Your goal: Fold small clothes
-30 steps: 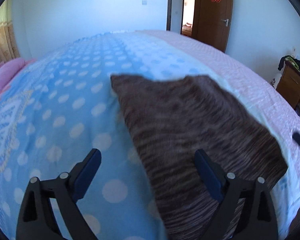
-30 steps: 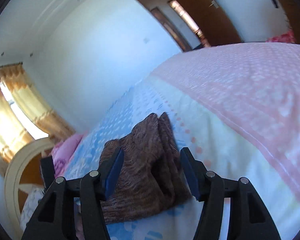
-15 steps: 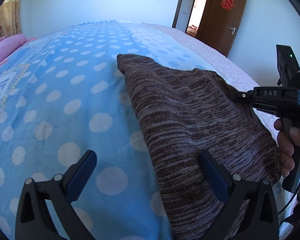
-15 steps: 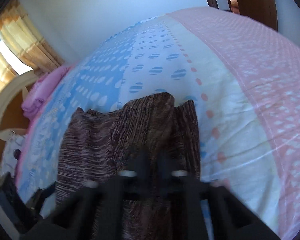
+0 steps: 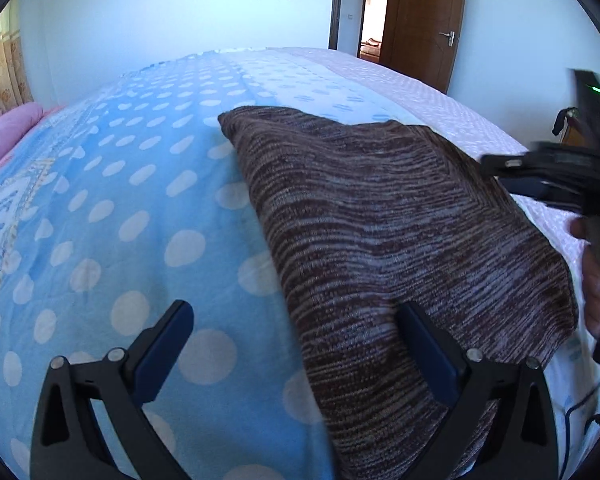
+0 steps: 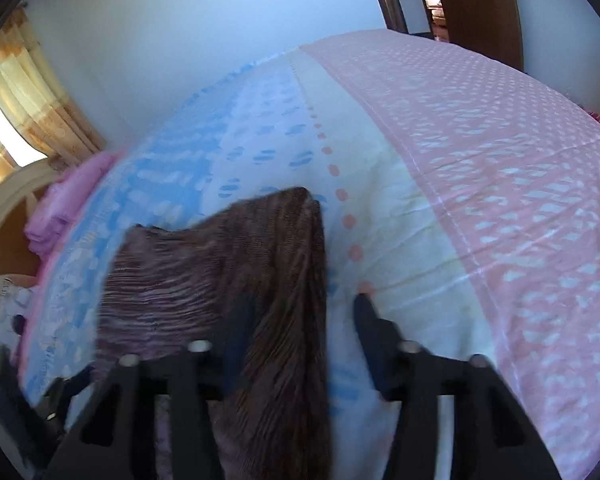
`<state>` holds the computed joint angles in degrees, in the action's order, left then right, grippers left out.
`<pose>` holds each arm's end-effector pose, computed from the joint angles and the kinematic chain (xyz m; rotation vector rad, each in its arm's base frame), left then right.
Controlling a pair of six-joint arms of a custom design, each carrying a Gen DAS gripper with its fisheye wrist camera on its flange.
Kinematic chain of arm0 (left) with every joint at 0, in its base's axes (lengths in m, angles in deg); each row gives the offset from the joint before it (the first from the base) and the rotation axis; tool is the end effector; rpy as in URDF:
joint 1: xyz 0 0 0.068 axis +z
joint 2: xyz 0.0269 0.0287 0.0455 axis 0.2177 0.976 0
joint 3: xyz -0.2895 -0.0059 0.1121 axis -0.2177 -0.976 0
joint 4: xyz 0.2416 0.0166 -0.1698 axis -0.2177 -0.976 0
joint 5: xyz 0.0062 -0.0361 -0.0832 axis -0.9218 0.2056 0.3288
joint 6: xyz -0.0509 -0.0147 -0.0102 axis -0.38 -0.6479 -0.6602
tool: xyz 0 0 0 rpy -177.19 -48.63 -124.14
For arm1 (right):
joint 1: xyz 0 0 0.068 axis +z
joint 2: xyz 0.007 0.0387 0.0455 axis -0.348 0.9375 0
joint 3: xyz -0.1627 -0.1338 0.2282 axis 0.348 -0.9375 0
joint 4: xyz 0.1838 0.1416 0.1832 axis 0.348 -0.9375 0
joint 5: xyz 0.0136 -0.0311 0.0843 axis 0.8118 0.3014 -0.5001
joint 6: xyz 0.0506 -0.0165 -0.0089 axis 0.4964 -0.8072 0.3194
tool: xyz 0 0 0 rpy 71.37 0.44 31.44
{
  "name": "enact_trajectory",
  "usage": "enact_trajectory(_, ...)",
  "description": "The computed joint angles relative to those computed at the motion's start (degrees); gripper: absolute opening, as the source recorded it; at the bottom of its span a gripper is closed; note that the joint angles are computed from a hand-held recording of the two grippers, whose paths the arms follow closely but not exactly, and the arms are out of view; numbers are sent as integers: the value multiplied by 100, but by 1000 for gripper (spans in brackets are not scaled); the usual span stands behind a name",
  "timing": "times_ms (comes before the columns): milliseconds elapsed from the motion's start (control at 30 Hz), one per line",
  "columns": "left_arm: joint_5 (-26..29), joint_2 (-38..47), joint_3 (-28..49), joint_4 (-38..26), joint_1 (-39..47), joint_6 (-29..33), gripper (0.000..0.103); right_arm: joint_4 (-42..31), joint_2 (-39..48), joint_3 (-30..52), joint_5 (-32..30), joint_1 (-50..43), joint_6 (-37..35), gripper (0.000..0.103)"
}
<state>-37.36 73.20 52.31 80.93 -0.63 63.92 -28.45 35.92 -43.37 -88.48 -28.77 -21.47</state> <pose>0.2654 -0.0675 0.0911 0.3943 2.4016 -0.2610 0.2847 -0.0297 0.1519 0.2175 2.3715 0.4338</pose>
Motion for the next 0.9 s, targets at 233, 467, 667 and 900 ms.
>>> enact_trajectory(233, -97, -13, -46, 95, -38, -16, 103, -1504, -2210, -1144, -644, -330, -944, 54)
enact_trajectory(467, -199, -107, -146, 142, -67, -9, 103, -934, -1902, -1677, -473, -416, -837, 4)
enact_trajectory(667, -386, -192, -255, 111, -134, -34, 103, -937, -1649, -1741, -643, -786, -1023, 3)
enact_trajectory(900, -370, -128, -185, 49, -131, -71, 103, -1516, -3471, -1634, 687, 508, -545, 34)
